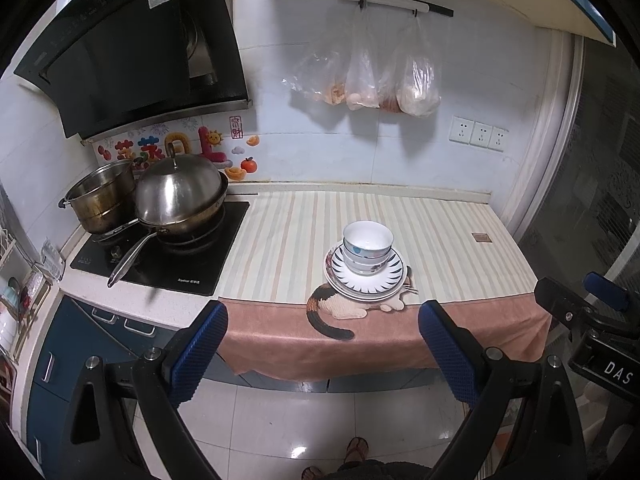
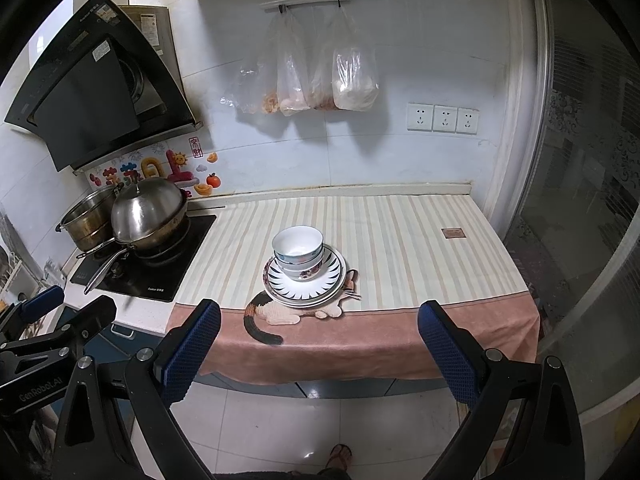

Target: Organize plates and bowls

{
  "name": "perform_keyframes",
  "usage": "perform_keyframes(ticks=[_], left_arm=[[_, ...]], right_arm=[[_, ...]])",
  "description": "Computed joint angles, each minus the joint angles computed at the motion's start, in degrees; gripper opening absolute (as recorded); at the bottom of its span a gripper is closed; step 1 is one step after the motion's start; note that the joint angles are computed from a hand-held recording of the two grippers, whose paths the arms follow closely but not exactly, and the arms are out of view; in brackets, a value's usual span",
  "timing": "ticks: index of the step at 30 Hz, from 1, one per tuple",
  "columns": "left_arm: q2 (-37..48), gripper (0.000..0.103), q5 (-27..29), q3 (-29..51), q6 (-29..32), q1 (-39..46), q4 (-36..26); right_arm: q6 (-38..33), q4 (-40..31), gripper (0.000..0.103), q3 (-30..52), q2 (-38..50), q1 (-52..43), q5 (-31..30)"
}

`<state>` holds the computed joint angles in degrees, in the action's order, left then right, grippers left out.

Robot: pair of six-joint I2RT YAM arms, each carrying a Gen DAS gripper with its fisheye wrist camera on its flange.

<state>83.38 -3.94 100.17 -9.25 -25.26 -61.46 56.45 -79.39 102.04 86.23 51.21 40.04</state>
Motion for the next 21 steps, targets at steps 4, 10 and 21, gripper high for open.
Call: perform_keyframes(ticks=[4, 10, 21], left_arm=[[-0.37, 0.098, 0.33, -0.43, 0.28, 0.47, 0.18], [-0.57, 0.098, 0.56, -0.63, 0.46, 0.73, 0.23], [-1.18, 0.098, 0.59, -1.29, 1.02, 1.3, 0.75]], right_arm=[[0.57, -0.61, 0.101, 0.35, 0.14, 0.34, 0.21], [0.57, -0.53, 0.101, 0.2, -0.04, 0.35, 0.36], [0.91, -0.99, 0.101, 0.6, 0.16, 0.58, 0.5]])
